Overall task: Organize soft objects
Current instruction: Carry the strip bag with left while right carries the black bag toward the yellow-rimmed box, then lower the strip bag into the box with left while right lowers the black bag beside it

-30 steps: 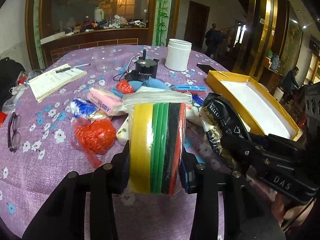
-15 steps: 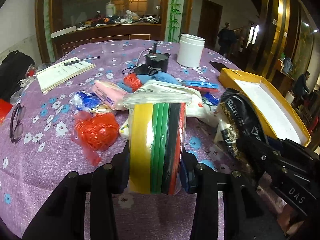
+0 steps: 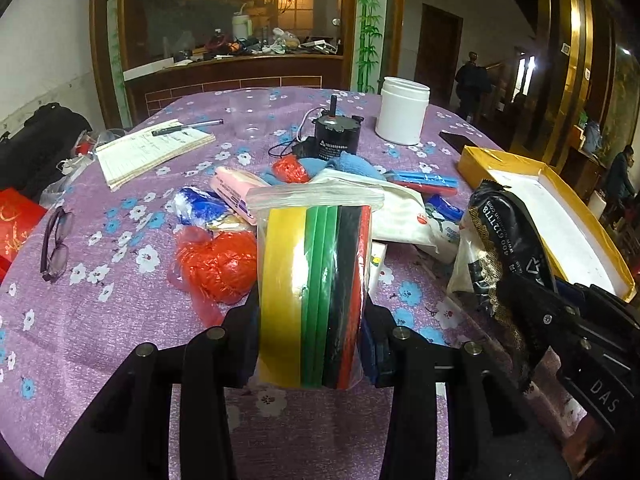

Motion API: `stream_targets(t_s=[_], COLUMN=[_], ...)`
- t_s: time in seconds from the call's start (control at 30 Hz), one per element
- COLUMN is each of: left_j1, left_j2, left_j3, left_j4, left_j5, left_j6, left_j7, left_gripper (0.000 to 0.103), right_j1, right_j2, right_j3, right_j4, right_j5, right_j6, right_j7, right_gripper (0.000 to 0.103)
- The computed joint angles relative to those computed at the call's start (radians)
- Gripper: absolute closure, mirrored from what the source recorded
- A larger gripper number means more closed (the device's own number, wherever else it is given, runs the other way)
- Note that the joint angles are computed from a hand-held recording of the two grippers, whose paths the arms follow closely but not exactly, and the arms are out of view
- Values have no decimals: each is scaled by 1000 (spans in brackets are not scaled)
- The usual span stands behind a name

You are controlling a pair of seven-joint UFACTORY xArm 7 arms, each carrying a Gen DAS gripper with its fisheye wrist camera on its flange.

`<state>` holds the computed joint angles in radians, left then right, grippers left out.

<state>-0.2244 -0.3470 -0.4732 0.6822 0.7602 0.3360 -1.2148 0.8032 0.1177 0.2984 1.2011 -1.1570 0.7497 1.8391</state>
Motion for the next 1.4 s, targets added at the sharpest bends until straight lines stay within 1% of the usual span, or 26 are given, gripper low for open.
stream_targets(t_s=[0.23, 0.47, 0.57, 0.63, 0.73, 0.83, 0.9, 0.97, 1.0, 1.07, 1.13, 1.17, 1.2, 1.23, 1.27, 1.3, 1.37, 1.4], left_j1=[0, -34, -61, -87, -126, -157, -188, -223, -231, -253, -287, -306, -319, -332, -343, -354, -372, -389], left_j2=[6, 33, 52, 62, 83, 119, 157, 212, 232, 304, 370, 423, 446, 502, 535, 575, 675, 714], left_j3=[-17, -13, -2, 20, 52, 75, 98, 120, 123, 122, 135, 139, 146, 147, 149, 151, 146, 155], left_j4=[22, 62, 87, 101, 137, 186, 235, 305, 330, 421, 499, 559, 584, 646, 682, 726, 841, 890], left_j5=[34, 67, 69, 46, -20, -88, -162, -253, -264, -239, -231, -239, -256, -299, -329, -360, -435, -450], left_j6=[34, 74, 93, 90, 79, 76, 73, 76, 77, 107, 120, 132, 133, 144, 153, 163, 196, 215], left_j7=[-23, -23, -8, 23, 95, 173, 250, 345, 357, 370, 391, 414, 434, 481, 507, 531, 596, 601], left_gripper=[65, 65, 65, 65, 65, 65, 65, 65, 65, 65, 65, 65, 65, 65, 65, 65, 65, 65], right_j1=[-8, -38, -58, -72, -100, -140, -175, -207, -224, -260, -297, -315, -332, -350, -368, -383, -419, -433], right_j2=[-24, -74, -97, -118, -148, -197, -236, -267, -282, -313, -340, -350, -358, -366, -374, -375, -376, -375], right_j3=[3, 16, 25, 30, 37, 37, 40, 49, 52, 53, 50, 47, 38, 35, 29, 7, -10, -15], right_j4=[-19, -62, -80, -97, -117, -152, -179, -196, -206, -225, -249, -258, -266, -276, -289, -301, -317, -321], right_j5=[-3, -9, -9, -10, 1, 23, 37, 60, 64, 88, 111, 125, 154, 169, 189, 230, 273, 299], right_j6=[-12, -32, -41, -51, -69, -109, -128, -127, -129, -139, -160, -169, -173, -182, -197, -230, -260, -260], right_j7=[18, 52, 60, 68, 67, 70, 78, 72, 76, 69, 73, 66, 41, 37, 33, 2, -21, -44], right_gripper=[76, 76, 76, 76, 76, 76, 76, 76, 75, 75, 75, 75, 75, 75, 75, 75, 75, 75])
